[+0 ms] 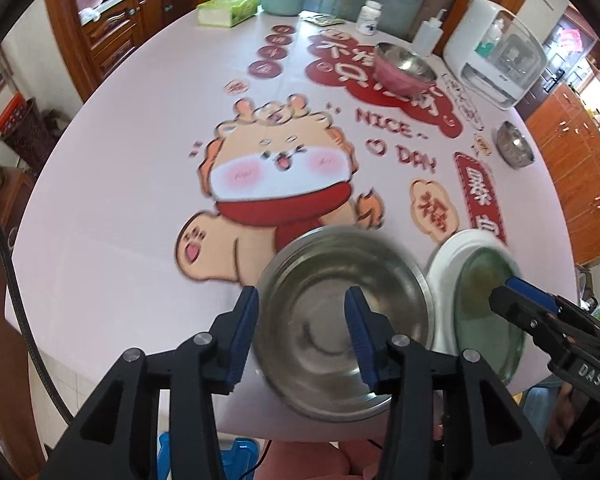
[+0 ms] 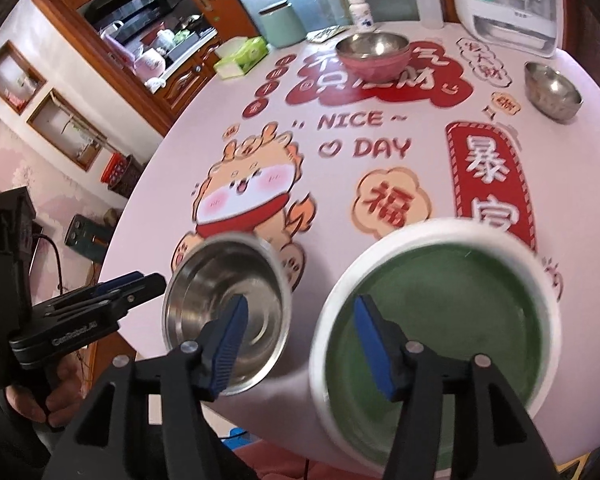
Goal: Organize plates and bowls
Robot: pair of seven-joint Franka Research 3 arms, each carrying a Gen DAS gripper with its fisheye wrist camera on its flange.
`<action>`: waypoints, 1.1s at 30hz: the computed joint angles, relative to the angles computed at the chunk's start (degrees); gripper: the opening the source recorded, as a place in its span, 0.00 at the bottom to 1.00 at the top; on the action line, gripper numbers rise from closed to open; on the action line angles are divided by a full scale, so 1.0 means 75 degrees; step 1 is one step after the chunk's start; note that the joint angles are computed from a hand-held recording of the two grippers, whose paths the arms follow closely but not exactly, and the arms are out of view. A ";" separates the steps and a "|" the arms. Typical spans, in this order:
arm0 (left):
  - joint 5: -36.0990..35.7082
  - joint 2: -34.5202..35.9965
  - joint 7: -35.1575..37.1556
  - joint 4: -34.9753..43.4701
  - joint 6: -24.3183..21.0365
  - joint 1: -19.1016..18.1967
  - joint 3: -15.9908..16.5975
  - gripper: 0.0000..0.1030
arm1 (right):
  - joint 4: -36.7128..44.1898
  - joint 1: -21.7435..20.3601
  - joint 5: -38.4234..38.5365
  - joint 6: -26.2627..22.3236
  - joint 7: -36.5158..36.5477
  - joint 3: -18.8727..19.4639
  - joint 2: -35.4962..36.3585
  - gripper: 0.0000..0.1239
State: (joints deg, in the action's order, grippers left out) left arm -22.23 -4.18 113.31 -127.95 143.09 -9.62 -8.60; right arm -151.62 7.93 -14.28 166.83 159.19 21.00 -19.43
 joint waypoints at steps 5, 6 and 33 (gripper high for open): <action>0.0615 0.0208 -0.0599 0.0631 -0.0109 -0.0105 -0.0200 0.42 | -0.0139 -0.0026 0.0208 -0.0095 -0.0560 -0.0427 -0.0361 0.48; 0.0701 0.0271 -0.0694 0.0758 -0.0143 -0.0123 -0.0227 0.42 | -0.0175 -0.0023 0.0310 -0.0103 -0.0759 -0.0581 -0.0449 0.48; 0.3963 0.3721 -0.3799 0.6650 -0.2193 -0.1153 -0.0736 0.50 | 0.1443 0.0044 0.4353 0.0089 -0.6686 -0.3063 0.0775 0.50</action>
